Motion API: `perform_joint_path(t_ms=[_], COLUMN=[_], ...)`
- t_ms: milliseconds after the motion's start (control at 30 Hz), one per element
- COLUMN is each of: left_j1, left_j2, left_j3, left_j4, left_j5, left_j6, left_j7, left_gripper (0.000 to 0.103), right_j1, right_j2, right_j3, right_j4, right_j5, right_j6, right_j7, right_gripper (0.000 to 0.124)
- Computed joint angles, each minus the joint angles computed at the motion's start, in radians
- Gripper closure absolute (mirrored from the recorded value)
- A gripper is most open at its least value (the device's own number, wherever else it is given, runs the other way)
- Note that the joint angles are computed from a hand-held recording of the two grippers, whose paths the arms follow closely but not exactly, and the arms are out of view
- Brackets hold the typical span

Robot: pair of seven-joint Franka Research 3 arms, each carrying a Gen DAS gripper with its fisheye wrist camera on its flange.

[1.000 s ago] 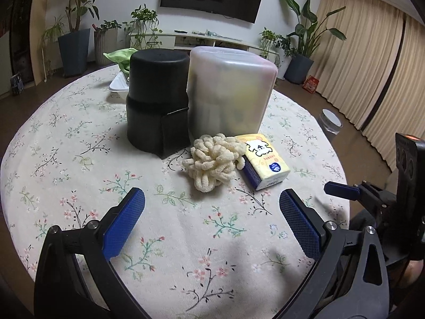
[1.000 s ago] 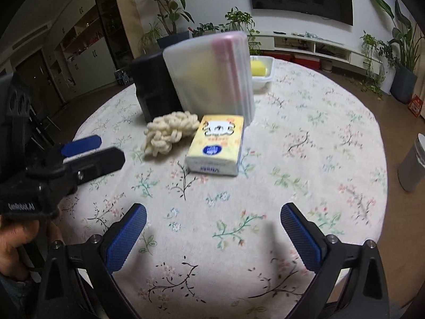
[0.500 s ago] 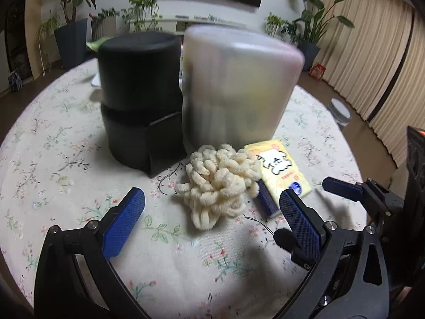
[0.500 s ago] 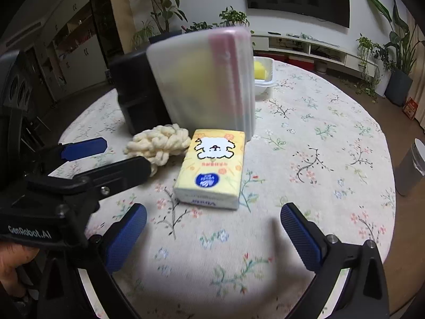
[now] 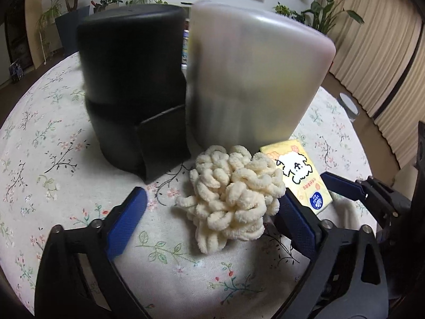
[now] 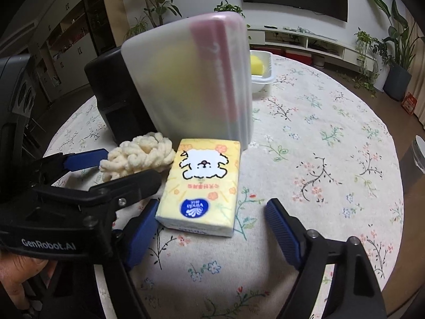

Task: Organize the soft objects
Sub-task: 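Grasp the crocheted scrubber with left gripper while right grasps yellow tissue pack, then carry the scrubber and yellow tissue pack to the tray and release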

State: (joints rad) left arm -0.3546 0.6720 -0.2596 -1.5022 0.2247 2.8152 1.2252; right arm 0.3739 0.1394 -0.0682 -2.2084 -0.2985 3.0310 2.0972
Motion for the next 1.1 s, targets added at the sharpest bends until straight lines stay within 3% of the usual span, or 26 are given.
perform_joint_path(t_ms=[200,267,500,767,1100], left_j1=[-0.056,-0.065,-0.045,-0.012,0.075], left_j2=[0.044,0.039,-0.003,-0.088,-0.247], left_j3=[0.049,0.063,0.055,0.034,0.002], left_j4=[0.099,0.093,0.015,-0.124,-0.361], left_j5=[0.044,0.062,0.074,0.068,0.020], left_j6=[-0.077,-0.071,-0.014,0.065,0.167], left_j7=[-0.037,-0.055,-0.087,-0.108,-0.129], left_gripper=[0.014,0.034,0.072,0.077,0.077], right_j1=[0.017,0.018,0.004,-0.016,-0.146], right_j2=[0.009,0.010,0.000,-0.072,-0.196], right_j3=[-0.015,-0.020,-0.008,-0.006,0.093], right_j4=[0.020,0.022,0.002,-0.062,-0.166], right_j5=[-0.055,-0.072,-0.035,-0.138,-0.160], right_j6=[-0.015,-0.016,0.005,0.011,0.002], right_j7=[0.017,0.022,-0.013,0.076,0.100], right_gripper=[0.056,0.064,0.069,0.069,0.069])
